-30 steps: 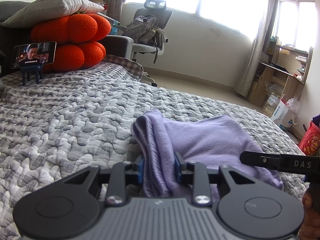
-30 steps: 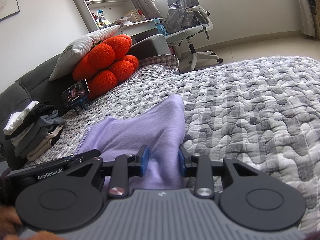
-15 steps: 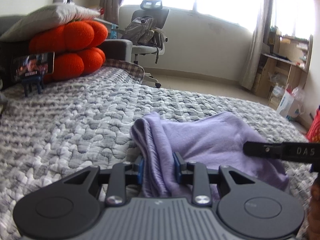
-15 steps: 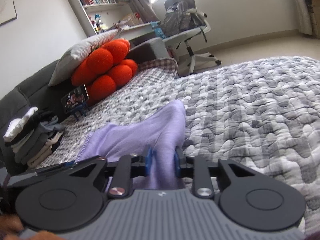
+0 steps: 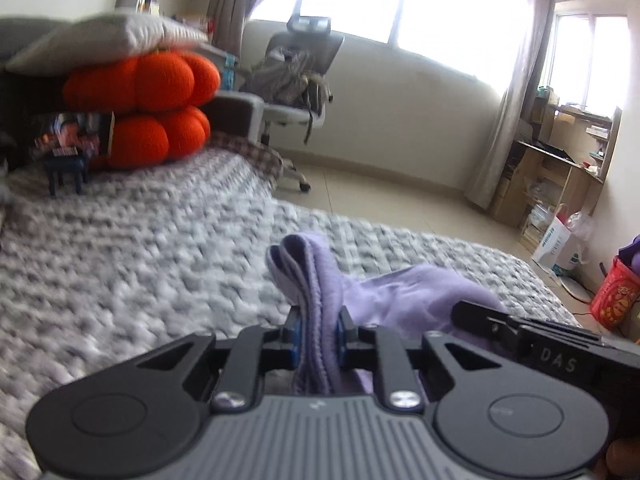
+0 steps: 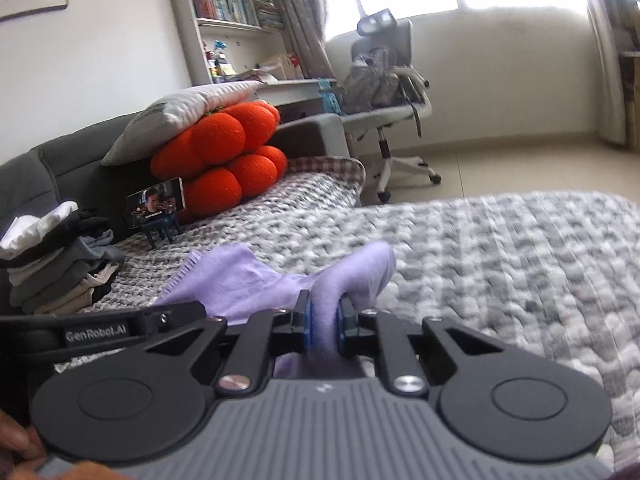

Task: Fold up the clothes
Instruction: 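Pinch the shirt with the right gripper beside the left gripper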

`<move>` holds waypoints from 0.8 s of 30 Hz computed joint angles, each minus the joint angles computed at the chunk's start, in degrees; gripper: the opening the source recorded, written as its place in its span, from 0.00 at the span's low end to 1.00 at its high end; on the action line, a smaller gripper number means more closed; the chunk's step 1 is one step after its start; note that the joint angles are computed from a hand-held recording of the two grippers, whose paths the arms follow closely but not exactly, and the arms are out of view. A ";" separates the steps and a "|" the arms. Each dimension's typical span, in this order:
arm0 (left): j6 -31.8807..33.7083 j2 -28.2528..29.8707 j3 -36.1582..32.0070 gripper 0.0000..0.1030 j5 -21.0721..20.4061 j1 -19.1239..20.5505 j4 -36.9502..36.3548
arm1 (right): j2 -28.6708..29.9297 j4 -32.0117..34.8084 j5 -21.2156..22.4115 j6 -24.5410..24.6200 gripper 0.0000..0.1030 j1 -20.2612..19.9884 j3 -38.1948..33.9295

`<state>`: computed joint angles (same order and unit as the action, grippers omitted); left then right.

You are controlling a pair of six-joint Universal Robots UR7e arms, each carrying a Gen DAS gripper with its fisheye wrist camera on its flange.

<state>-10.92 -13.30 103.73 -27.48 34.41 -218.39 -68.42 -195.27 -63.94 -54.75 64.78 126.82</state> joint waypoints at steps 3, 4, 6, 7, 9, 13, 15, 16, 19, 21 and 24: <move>0.96 -0.36 0.83 0.16 0.97 -0.81 -1.16 | 0.22 -1.81 0.34 -0.73 0.14 0.59 0.46; 1.60 -0.30 0.94 0.16 1.37 -1.02 -1.63 | 0.32 -2.31 0.37 -0.92 0.14 0.80 0.58; 1.73 -0.38 1.35 0.16 2.12 -1.27 -1.27 | 0.52 -2.25 -0.04 -1.07 0.14 1.17 0.50; 1.54 -0.46 1.60 0.16 2.48 -1.35 -0.81 | 0.68 -2.27 -0.54 -1.21 0.14 1.38 0.44; 0.51 -1.34 2.63 0.16 2.34 -1.32 0.11 | 0.58 -2.27 -0.90 -1.30 0.14 1.61 0.70; 1.49 -2.17 4.11 0.16 3.60 -1.60 -1.51 | 0.25 0.38 -1.53 -0.18 0.13 1.91 0.33; 0.25 -2.94 5.10 0.16 3.45 -1.17 -1.23 | 0.29 2.11 -2.28 0.72 0.13 2.15 -0.19; -1.20 -3.44 5.76 0.16 2.99 -0.87 -0.74 | 0.30 3.01 -2.57 1.30 0.13 2.16 -0.48; -2.95 -3.65 6.69 0.16 2.86 -0.68 -0.44 | 0.05 3.64 -1.31 1.91 0.13 1.75 -0.03; -2.60 -3.30 6.67 0.16 3.13 -0.81 -0.71 | 0.26 1.76 -1.18 1.39 0.13 1.94 0.74; -1.86 -3.25 6.81 0.16 3.11 -0.68 -1.08 | 0.55 0.92 -0.72 0.87 0.13 2.07 1.19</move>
